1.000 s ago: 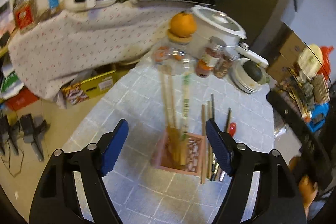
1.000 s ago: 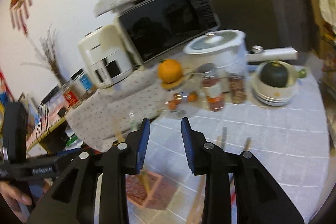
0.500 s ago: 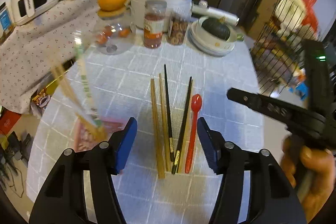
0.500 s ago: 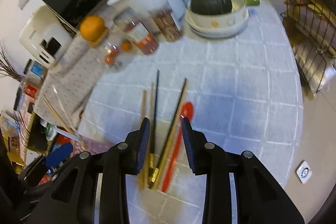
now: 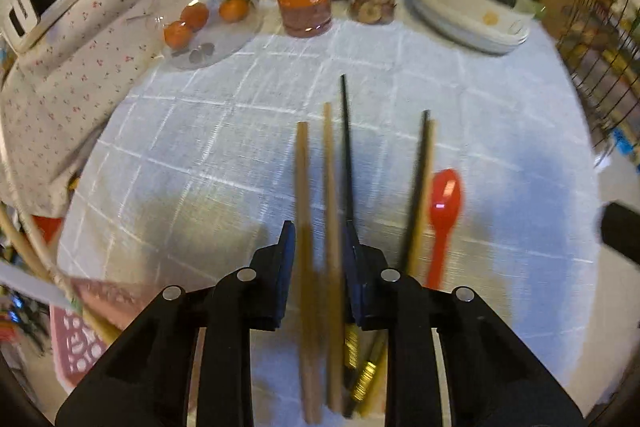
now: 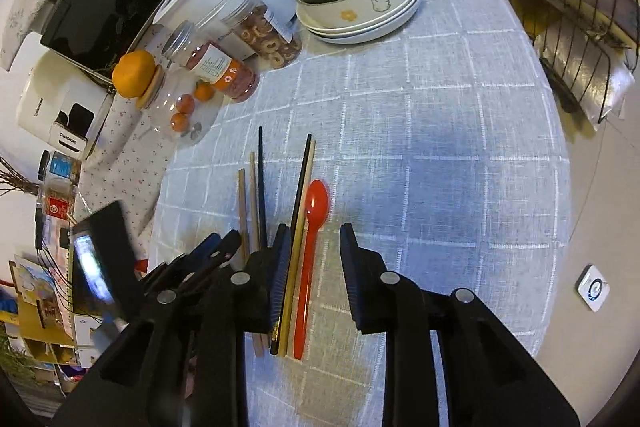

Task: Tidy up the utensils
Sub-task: 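Grasp a wooden chopstick from the table with the left tool, then grasp the red spoon with the right tool while the left tool lifts its chopstick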

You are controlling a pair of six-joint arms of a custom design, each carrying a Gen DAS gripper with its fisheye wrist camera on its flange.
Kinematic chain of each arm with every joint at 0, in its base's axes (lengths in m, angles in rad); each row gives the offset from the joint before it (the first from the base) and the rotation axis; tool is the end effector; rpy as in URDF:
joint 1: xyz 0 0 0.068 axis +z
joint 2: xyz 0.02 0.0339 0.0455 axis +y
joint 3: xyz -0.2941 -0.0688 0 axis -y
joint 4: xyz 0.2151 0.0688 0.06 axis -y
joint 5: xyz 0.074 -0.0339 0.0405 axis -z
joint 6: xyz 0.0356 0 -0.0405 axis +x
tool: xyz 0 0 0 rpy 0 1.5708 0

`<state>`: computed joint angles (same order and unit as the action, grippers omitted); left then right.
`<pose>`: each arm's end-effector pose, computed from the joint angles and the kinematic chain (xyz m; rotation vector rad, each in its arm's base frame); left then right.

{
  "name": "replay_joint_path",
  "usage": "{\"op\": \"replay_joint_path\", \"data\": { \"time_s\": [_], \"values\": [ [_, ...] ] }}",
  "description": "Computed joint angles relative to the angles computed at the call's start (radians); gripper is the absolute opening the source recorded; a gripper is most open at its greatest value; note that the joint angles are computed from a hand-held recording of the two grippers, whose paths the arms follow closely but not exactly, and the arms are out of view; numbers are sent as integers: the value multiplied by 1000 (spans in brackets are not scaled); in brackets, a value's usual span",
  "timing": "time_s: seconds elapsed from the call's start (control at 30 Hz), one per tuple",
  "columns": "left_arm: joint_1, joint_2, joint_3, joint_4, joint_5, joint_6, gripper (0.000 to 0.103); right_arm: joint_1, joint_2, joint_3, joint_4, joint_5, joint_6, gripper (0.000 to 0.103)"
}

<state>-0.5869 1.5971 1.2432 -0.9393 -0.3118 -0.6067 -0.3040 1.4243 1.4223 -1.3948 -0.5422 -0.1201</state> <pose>0.2391 -0.1459 0.2855 -0.0871 2.7349 0.1409 0.2062 -0.0454 0.3611 0.1879 2.7707 0.7034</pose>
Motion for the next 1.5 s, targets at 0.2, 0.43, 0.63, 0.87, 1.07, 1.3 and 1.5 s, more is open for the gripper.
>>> {"op": "replay_joint_path", "data": {
  "time_s": [0.2, 0.43, 0.63, 0.87, 1.07, 1.3, 1.5],
  "values": [
    [37, 39, -47, 61, 22, 11, 24, 5, 10, 9, -8, -21, -3, 26],
    [-7, 51, -64, 88, 152, 45, 6, 1, 16, 8, -6, -16, -12, 26],
    [8, 20, -105, 136, 214, 53, 6, 9, 20, -3, 6, 4, -21, 23],
    [-10, -92, -88, 117, 216, 24, 6, 72, 33, -94, 72, 68, -9, 20],
    [-27, -219, -85, 85, 217, 18, 6, 195, 45, -187, 163, 121, 51, 17],
    [-50, -285, -4, -15, 207, -3, 6, 352, 47, -253, 253, 186, 152, 16],
    [-61, -337, 23, -63, 189, 7, 6, 440, 60, -291, 339, 266, 209, 15]
  ]
}}
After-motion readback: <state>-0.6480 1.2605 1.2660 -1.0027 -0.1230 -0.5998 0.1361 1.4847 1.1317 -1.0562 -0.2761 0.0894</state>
